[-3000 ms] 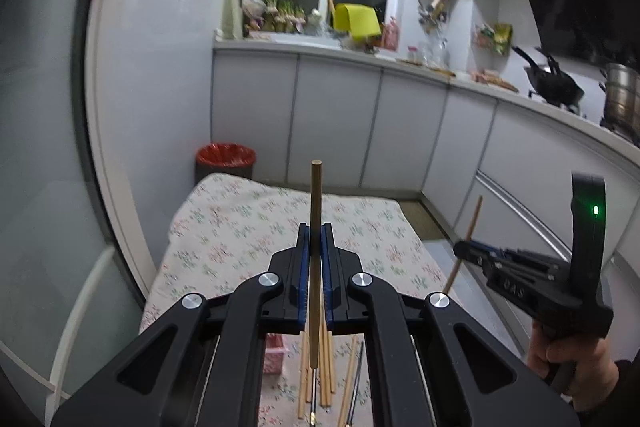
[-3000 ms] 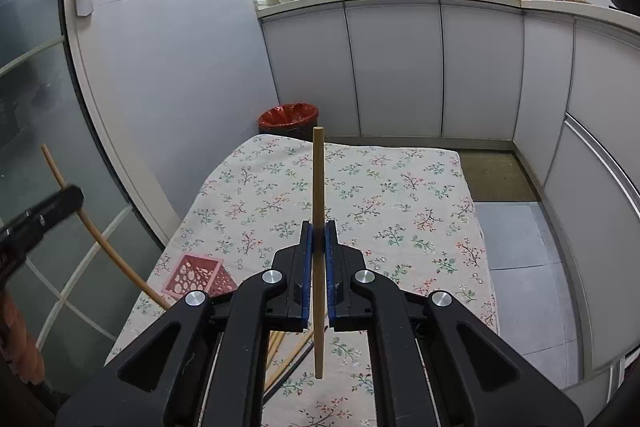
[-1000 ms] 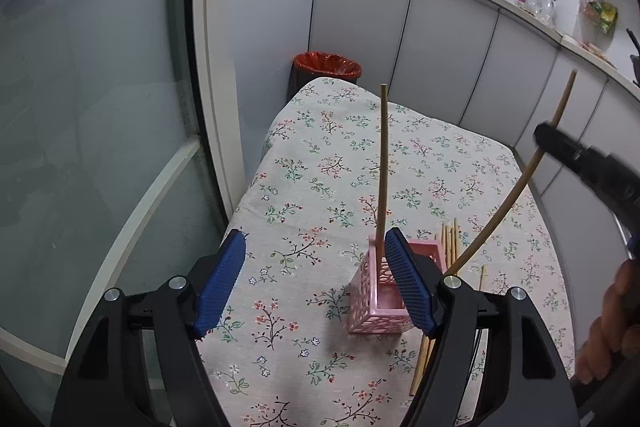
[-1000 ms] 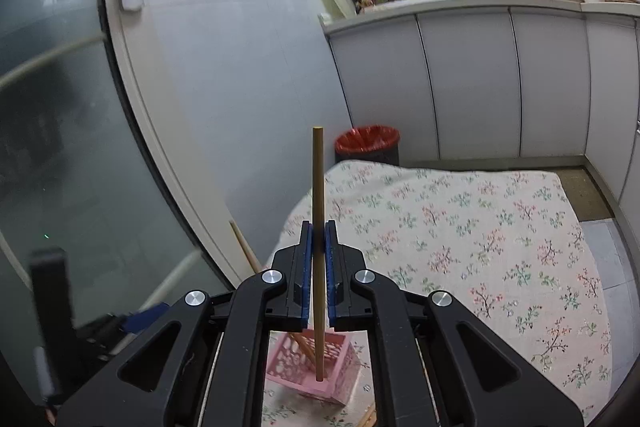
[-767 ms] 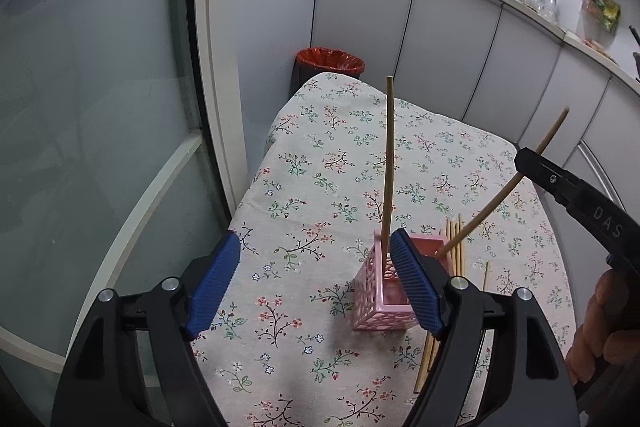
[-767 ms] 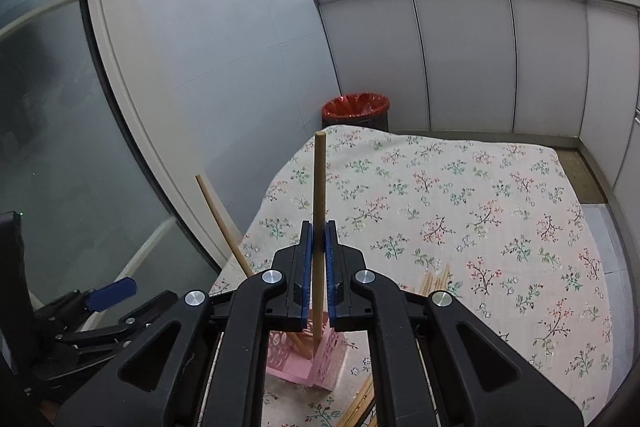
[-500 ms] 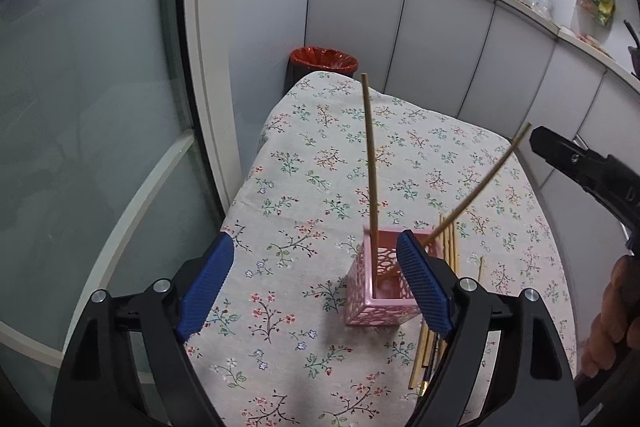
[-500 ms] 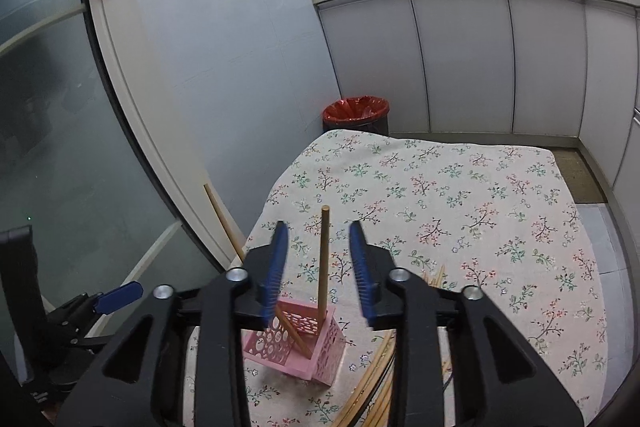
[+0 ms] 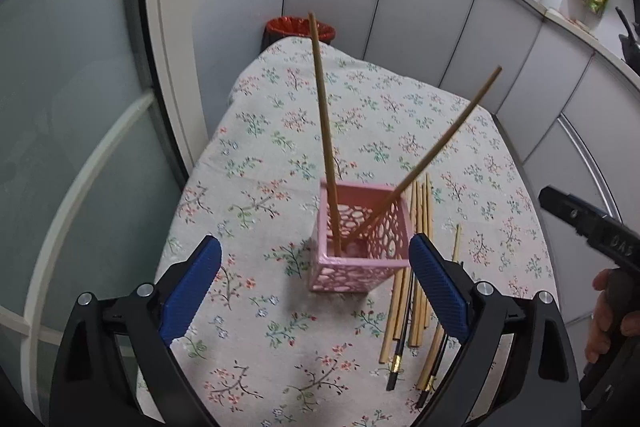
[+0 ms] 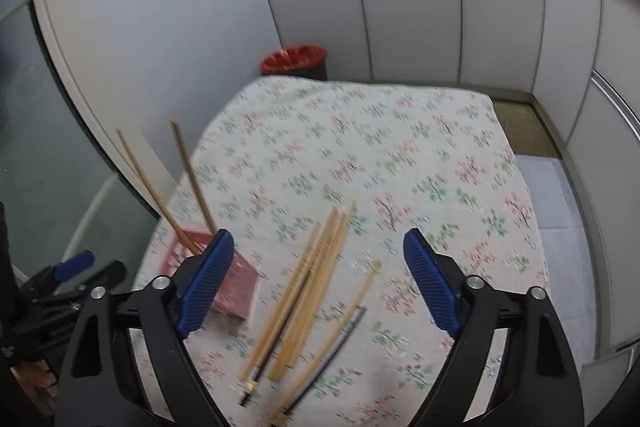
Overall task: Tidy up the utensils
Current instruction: 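Lower the held chopstick into the pink basket and open the right tool, then grasp the thin black stick with the right tool while the left tool grasps a wooden chopstick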
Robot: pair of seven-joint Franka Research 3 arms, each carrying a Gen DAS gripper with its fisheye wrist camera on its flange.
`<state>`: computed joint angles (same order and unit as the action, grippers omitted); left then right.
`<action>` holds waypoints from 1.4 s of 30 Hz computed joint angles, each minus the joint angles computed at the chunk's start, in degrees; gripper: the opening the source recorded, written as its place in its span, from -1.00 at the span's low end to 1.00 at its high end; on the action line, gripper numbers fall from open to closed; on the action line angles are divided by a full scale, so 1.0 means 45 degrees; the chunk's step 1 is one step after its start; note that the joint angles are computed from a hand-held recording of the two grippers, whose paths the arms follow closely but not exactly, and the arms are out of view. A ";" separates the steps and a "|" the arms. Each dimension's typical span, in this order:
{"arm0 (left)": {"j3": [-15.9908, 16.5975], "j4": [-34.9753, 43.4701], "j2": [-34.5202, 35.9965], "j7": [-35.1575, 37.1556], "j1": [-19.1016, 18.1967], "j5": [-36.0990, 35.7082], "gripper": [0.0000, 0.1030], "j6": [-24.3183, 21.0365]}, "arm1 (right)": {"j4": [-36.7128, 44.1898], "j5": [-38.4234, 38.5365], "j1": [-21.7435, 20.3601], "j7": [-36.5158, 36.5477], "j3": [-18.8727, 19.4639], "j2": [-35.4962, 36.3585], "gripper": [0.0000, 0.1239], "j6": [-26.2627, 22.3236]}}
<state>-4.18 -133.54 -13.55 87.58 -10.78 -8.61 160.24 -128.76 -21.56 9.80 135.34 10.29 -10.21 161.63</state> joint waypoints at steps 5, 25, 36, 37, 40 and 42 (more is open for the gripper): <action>-0.0124 0.0322 0.0431 0.0193 -0.0120 -0.0265 0.80 -0.1089 | 0.0203 0.1534 0.0470 -0.0897 -0.0476 0.0542 0.41 -0.2027; -0.0644 0.0533 0.0889 0.0484 0.0138 0.0238 0.80 -0.2054 | 0.1228 0.5134 0.1464 -0.3227 -0.1365 0.3012 -0.39 -0.3936; -0.0691 0.0340 0.0651 0.1010 -0.0057 0.0243 0.79 -0.1789 | 0.1890 0.2445 0.2157 -0.2155 -0.1491 0.3504 -0.86 -0.4637; -0.0687 0.0307 0.0610 0.1133 -0.0117 0.0209 0.79 -0.1768 | 0.1767 0.2728 0.2095 -0.2240 -0.1513 0.3435 -0.90 -0.4486; -0.0651 0.0252 0.0516 0.1651 -0.0366 -0.0073 0.79 -0.1834 | 0.1159 0.3558 0.1804 -0.2395 -0.1631 0.2996 -0.94 -0.4059; -0.0619 0.0310 0.0513 0.2058 -0.0561 -0.0413 0.73 -0.2011 | 0.0776 0.3816 0.1627 -0.2522 -0.1664 0.2661 -0.95 -0.3840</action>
